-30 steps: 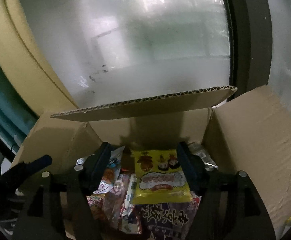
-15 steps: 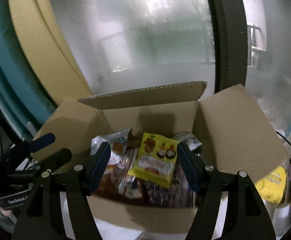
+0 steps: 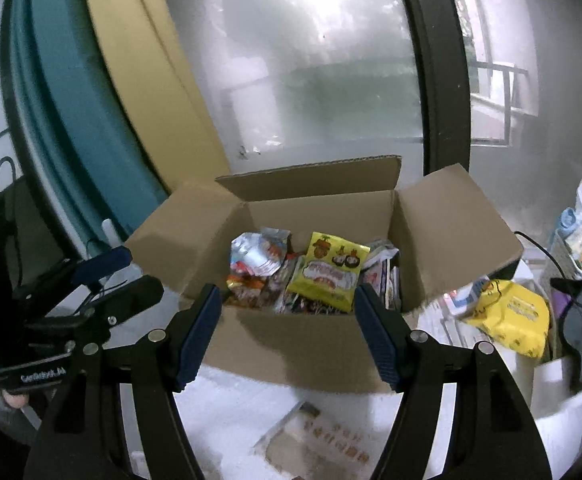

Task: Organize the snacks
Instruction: 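Withdraw both tools from the box toward the table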

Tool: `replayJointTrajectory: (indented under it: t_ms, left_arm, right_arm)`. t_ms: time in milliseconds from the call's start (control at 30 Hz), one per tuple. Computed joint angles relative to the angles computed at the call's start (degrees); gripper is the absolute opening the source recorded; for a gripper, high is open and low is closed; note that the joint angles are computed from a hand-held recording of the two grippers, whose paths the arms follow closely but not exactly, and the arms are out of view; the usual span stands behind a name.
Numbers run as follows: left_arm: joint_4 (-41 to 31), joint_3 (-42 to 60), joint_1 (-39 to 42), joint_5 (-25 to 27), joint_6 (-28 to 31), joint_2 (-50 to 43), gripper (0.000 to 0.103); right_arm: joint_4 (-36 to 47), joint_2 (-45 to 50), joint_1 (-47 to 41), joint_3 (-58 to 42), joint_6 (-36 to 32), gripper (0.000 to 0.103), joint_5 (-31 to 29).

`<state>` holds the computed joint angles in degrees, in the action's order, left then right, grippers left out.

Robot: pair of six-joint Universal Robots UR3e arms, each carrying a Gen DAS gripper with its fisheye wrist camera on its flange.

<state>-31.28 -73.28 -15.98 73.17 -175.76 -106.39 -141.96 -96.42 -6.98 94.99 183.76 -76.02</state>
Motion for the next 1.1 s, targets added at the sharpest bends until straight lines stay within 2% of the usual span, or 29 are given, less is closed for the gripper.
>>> replayJointTrajectory:
  t_ms: [367,600,800,1033,1100]
  left_arm:
    - [6.22,-23.71,0.63,-0.45,-1.64,16.17,0.076]
    - [7.03,-34.86,2.12,-1.49,-2.42,24.83,0.076]
    - [7.22,-43.13,2.3,-2.72,-5.19,31.18,0.076]
    - [8.69,-49.01,-5.05,2.08,-7.97,32.83,0.076]
    - [9.12,-50.21,-7.23,3.5,-9.13,32.8,0.076]
  right_arm:
    - [2.35,-16.72,-0.5,14.4,-0.76,0.072,1.03]
    - [6.3,-25.9,-0.69,20.85,-1.5,0.072,0.75]
    - [11.04,-34.9,-3.37,28.03,-3.3,0.072,3.22]
    - [18.08,-42.48,-3.75,33.22,-7.42,0.073,4.29]
    - [22.13,-46.39,-6.12,34.57,-10.67,0.075,6.93]
